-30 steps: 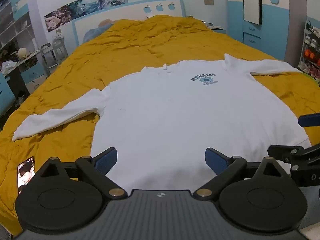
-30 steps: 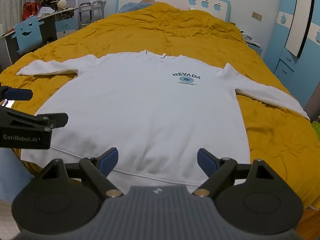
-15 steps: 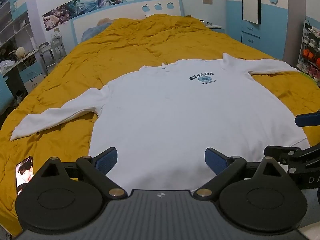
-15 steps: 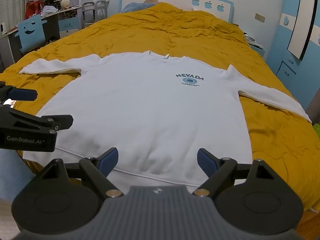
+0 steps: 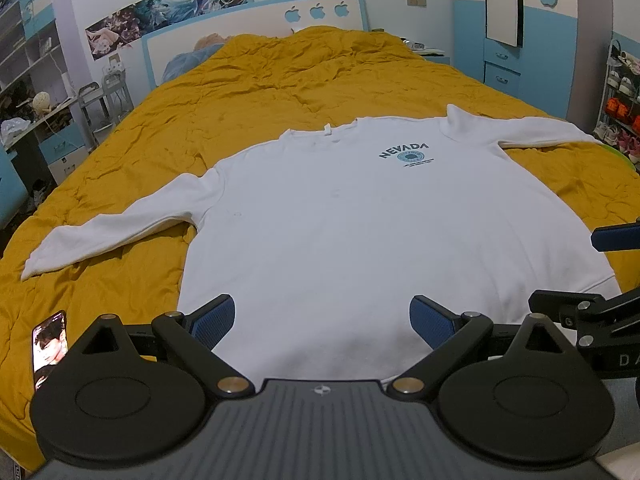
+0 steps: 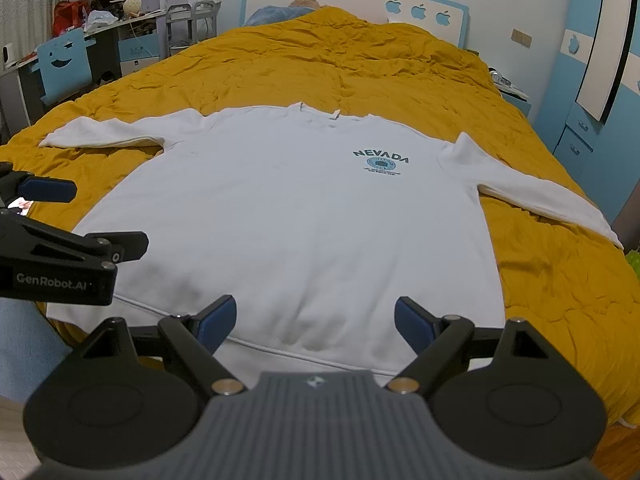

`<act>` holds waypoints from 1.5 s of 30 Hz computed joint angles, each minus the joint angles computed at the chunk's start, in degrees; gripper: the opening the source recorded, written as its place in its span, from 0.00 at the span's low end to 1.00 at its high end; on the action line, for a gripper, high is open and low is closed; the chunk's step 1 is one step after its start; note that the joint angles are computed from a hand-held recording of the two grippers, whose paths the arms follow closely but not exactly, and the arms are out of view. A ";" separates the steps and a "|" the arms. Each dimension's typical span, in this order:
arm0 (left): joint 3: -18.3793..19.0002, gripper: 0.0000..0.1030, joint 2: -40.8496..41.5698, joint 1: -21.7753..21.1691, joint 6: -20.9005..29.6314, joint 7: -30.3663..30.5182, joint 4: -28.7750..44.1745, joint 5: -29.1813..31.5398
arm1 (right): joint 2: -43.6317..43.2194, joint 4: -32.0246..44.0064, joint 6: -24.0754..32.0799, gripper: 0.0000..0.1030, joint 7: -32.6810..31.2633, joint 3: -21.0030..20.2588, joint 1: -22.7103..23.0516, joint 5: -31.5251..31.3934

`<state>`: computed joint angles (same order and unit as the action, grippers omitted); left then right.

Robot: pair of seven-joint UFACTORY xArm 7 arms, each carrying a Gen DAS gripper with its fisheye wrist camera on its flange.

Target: Fold small clothes

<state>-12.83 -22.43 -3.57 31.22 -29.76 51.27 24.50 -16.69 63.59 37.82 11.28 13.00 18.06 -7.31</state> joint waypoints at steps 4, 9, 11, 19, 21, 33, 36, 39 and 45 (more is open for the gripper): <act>0.04 1.00 -0.02 -0.01 -0.08 -0.09 -0.20 0.02 | -0.01 0.01 0.04 0.80 -0.01 -0.03 0.06 0.04; 0.11 1.00 0.02 0.00 -0.20 0.00 -0.21 -0.03 | 0.00 -0.01 0.02 0.80 0.00 -0.05 0.10 0.10; 0.10 1.00 0.04 0.01 -0.16 -0.03 -0.18 -0.02 | -0.02 -0.01 0.08 0.80 0.03 0.00 0.15 0.14; 0.41 1.00 -0.10 -0.08 -0.67 0.24 -0.74 -0.34 | -0.04 -0.01 0.26 0.80 0.06 -0.01 0.31 0.43; 0.26 1.00 -0.18 0.08 -0.77 -0.03 -1.05 -0.31 | -0.02 -0.05 0.30 0.80 0.05 -0.01 0.36 0.54; 0.44 1.00 -0.31 -0.11 -0.55 0.66 -1.35 -1.06 | 0.04 -0.03 0.39 0.80 -0.23 -0.10 0.52 0.89; 0.42 1.00 -0.18 -0.15 -0.20 0.77 -0.93 -1.20 | 0.03 -0.07 0.33 0.80 -0.17 -0.06 0.49 0.82; 0.41 1.00 -0.17 -0.15 -0.19 0.76 -0.92 -1.19 | 0.05 -0.04 0.38 0.80 -0.08 -0.02 0.50 0.83; 0.39 1.00 -0.14 -0.14 -0.20 0.71 -0.90 -1.15 | 0.05 -0.02 0.37 0.80 -0.19 -0.07 0.51 0.82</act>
